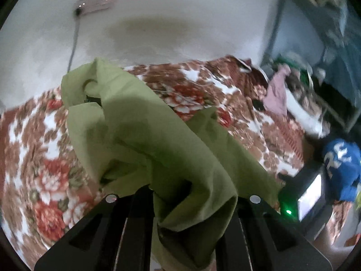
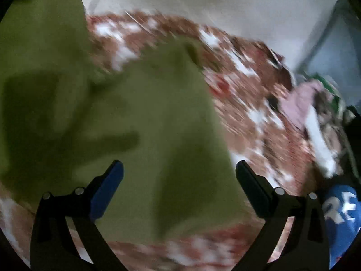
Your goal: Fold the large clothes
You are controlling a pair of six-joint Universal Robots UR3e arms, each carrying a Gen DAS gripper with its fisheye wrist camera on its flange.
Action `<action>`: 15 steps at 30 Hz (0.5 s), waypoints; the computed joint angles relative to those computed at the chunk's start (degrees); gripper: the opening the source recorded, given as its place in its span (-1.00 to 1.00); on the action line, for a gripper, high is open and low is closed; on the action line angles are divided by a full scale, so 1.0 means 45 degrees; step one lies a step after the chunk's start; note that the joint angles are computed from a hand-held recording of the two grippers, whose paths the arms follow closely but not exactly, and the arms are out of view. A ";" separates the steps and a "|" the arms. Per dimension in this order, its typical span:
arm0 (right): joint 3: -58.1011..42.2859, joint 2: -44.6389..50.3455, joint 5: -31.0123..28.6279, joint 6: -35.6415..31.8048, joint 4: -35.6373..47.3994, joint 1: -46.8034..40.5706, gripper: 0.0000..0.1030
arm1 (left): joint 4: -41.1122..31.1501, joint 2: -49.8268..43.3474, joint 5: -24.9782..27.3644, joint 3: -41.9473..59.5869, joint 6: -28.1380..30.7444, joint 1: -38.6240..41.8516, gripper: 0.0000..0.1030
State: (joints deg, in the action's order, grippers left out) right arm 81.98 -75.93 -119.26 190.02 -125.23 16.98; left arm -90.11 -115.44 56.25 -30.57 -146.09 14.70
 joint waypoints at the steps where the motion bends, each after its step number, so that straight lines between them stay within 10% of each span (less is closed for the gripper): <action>1: 0.0501 0.0048 -0.0411 -0.0369 -0.0230 -0.0180 0.91 | 0.0326 0.0024 0.0357 -0.0168 -0.0038 -0.0391 -0.84; 6: 0.2072 0.0017 0.1570 -0.1793 -0.0338 -0.1668 0.91 | 0.1820 -0.0341 0.2999 -0.0693 -0.0663 -0.3430 -0.84; 15: 0.5292 -0.6308 0.4711 -0.2539 0.0570 -0.7278 0.91 | 0.4271 -0.1769 0.6798 -0.2108 -0.1564 -0.7780 -0.84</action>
State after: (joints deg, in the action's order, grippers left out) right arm 105.80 -104.32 -98.06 178.59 -122.66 -15.77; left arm -70.89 -123.40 86.85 -40.06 -153.13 -20.31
